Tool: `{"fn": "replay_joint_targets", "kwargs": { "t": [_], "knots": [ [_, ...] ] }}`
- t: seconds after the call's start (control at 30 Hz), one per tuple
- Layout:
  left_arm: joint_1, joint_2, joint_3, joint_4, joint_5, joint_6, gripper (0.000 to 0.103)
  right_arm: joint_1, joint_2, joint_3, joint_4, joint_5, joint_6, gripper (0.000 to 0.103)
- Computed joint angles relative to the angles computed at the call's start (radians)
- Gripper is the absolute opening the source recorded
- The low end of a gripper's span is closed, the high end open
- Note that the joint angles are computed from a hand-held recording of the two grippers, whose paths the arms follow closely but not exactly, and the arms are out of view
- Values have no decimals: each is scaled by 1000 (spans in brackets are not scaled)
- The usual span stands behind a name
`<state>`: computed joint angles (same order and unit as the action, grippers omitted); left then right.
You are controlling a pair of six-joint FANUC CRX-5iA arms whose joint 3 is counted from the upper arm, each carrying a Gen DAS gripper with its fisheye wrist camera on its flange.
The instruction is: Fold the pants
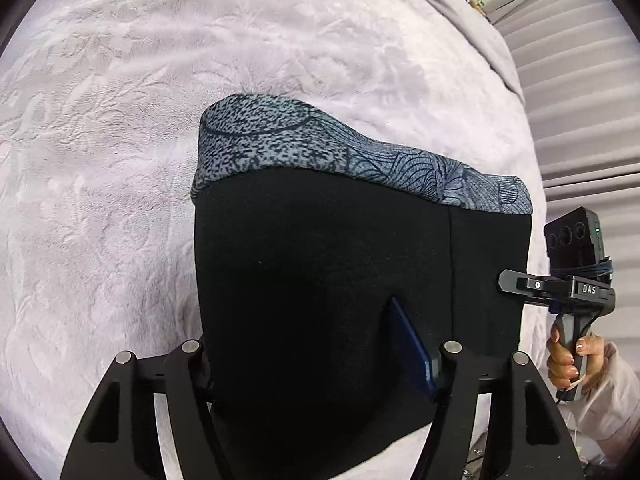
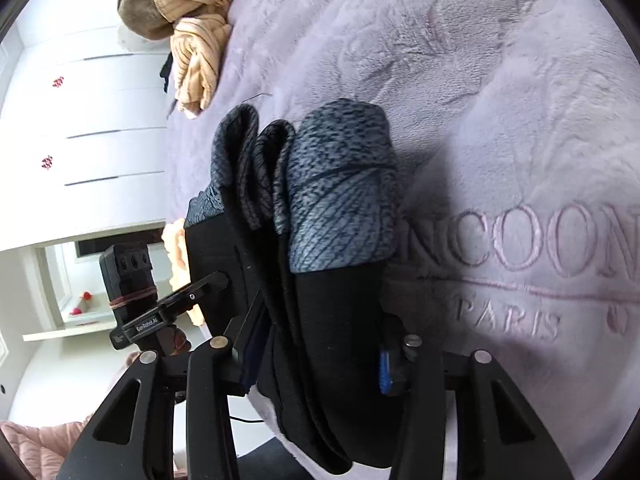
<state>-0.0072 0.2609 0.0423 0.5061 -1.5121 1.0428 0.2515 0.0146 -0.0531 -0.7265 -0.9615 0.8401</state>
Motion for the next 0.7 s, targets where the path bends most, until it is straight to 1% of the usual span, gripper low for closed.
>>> {"fn": "replay_joint_targets", "kwargs": {
  "t": [0.07, 0.13, 0.23, 0.3, 0.4, 0.43, 0.47, 0.53, 0.6, 0.67, 0.7],
  "knots": [
    [0, -7, 12, 15, -11, -16, 70, 29, -27, -9, 27, 35, -54, 46],
    [20, -32, 10, 29, -30, -55, 70, 77, -51, -9, 86, 60, -126, 46],
    [86, -54, 16, 44, -85, -122, 70, 153, -73, -3, 167, 94, -224, 46],
    [133, -63, 21, 52, -123, -165, 70, 221, -80, -8, 235, 143, -305, 46],
    [211, -78, 44, 31, -189, -231, 70, 337, -85, -33, 345, 253, -476, 46],
    [220, -76, 65, 21, -206, -238, 70, 368, -77, -36, 375, 284, -520, 46],
    [250, -75, 87, 4, -232, -267, 70, 403, -67, -38, 404, 319, -565, 46],
    [280, -84, 108, -17, -258, -295, 70, 460, -42, -41, 448, 383, -640, 46],
    [331, -89, 128, -47, -282, -335, 70, 504, 1, -30, 481, 434, -707, 46],
    [370, -99, 129, -89, -276, -374, 70, 528, 53, 5, 488, 440, -731, 46],
    [380, -101, 123, -106, -265, -383, 70, 531, 86, 36, 479, 425, -720, 46]
  ]
}}
